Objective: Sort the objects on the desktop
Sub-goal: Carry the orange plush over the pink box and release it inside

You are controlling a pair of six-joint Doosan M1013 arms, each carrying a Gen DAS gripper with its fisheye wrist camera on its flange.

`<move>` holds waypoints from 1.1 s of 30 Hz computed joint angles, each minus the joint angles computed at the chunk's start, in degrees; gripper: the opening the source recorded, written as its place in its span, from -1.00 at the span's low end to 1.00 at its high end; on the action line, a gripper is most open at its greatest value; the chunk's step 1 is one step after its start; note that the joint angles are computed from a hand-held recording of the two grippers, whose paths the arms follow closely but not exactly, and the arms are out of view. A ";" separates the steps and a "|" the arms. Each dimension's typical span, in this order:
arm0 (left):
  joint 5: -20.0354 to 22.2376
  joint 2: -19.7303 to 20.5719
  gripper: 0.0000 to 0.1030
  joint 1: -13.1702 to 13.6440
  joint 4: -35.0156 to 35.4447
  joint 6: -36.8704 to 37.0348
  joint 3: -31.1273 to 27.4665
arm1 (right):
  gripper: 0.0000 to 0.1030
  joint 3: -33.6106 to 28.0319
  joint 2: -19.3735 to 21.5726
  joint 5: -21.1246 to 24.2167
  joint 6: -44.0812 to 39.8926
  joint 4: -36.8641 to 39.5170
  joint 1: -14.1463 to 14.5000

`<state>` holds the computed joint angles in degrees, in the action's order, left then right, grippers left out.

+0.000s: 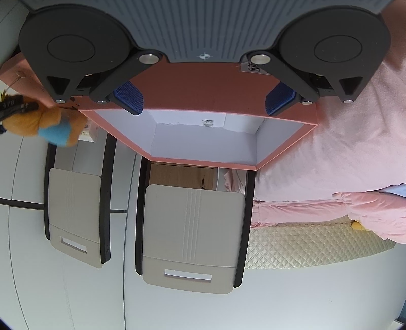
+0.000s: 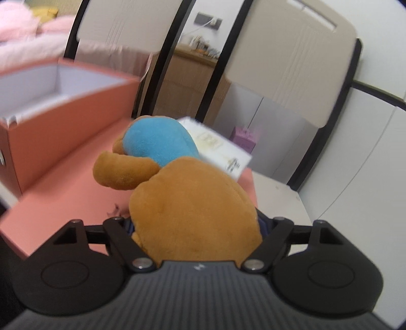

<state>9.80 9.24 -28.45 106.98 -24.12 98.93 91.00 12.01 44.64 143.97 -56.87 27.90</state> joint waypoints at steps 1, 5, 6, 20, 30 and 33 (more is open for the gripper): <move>-0.15 -0.01 1.00 0.01 -0.02 0.05 -0.01 | 0.57 -0.36 -0.14 -0.22 0.87 -0.46 0.17; -0.83 -0.13 1.00 0.04 2.47 -2.02 0.06 | 0.57 -2.95 -0.30 -2.23 1.22 -0.74 0.83; -0.94 -0.17 1.00 0.06 3.33 -2.79 0.10 | 0.57 -3.84 -0.23 -2.80 0.90 -0.59 0.98; 3.21 -0.46 1.00 -0.94 6.22 -5.18 0.68 | 0.57 -29.59 12.55 -4.47 -30.02 30.98 -0.55; 1.68 -0.18 1.00 -0.07 5.02 -5.29 0.27 | 0.57 -60.12 33.72 16.85 -46.07 48.51 -1.09; 0.63 -0.14 1.00 0.40 5.53 -6.65 0.17 | 0.58 -68.69 39.25 23.52 -47.18 48.66 -1.19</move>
<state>10.43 9.10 -28.05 112.51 -30.77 99.10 22.31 51.26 68.16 96.79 -8.21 26.71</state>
